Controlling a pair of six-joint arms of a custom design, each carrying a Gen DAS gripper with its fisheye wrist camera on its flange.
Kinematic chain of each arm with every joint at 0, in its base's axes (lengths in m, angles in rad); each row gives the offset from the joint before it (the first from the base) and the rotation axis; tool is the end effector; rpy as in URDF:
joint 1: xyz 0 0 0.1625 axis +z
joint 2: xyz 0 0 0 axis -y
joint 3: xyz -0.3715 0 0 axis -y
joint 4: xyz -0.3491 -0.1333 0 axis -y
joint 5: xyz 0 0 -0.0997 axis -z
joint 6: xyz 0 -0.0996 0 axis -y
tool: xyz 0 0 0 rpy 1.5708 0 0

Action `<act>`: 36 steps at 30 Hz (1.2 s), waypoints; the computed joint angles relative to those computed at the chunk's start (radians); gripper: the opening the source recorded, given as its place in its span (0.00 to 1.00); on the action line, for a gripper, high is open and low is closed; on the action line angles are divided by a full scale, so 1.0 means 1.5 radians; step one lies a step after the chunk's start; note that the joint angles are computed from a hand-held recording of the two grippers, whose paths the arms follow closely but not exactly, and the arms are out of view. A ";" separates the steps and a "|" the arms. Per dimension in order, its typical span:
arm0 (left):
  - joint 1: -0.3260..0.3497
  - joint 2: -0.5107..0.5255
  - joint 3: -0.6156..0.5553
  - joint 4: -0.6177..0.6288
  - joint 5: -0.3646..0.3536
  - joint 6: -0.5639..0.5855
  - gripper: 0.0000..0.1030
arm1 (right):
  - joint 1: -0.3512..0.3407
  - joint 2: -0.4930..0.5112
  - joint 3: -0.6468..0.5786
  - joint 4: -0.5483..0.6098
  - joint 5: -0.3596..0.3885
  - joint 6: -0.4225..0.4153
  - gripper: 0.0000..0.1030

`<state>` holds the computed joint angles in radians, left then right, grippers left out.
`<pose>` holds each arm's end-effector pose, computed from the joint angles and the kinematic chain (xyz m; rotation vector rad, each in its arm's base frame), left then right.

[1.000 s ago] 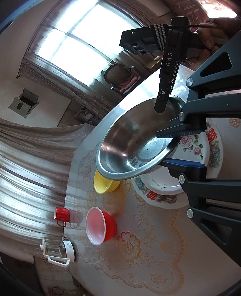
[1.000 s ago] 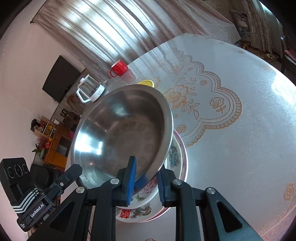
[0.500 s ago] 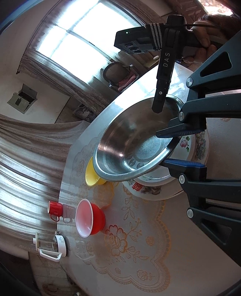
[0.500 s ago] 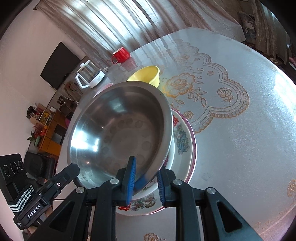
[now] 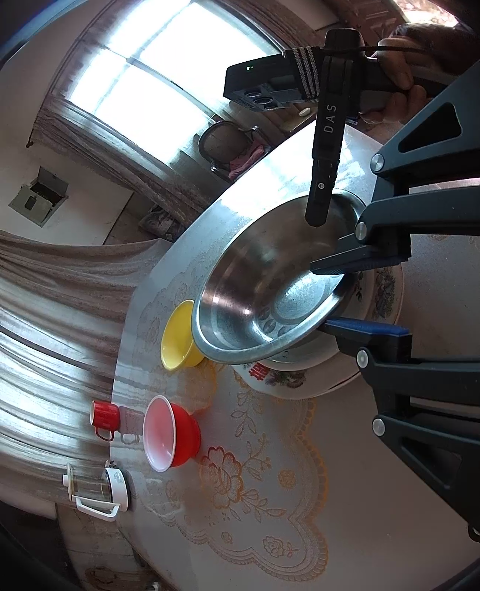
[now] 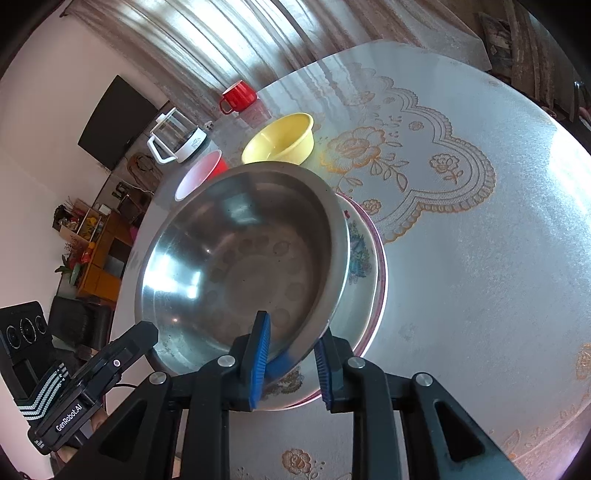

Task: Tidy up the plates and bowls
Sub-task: 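Lower the steel bowl onto the pink-rose plate with the left gripper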

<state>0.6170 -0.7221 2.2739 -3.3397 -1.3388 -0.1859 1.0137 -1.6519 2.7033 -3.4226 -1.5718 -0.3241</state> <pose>-0.2388 -0.3609 -0.0142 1.0985 2.8217 -0.4682 -0.0371 -0.3116 0.2319 -0.3053 -2.6039 1.0026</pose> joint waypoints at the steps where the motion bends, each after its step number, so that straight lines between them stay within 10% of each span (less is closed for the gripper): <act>1: 0.000 -0.001 0.001 0.000 0.000 -0.001 0.23 | -0.001 0.001 0.000 0.001 0.000 -0.001 0.22; 25: -0.031 0.001 0.024 0.012 0.083 -0.022 0.27 | 0.064 0.060 0.007 -0.112 -0.107 -0.025 0.22; 36: -0.042 0.002 0.030 0.005 0.105 -0.026 0.27 | 0.050 0.050 0.014 -0.106 -0.083 -0.033 0.22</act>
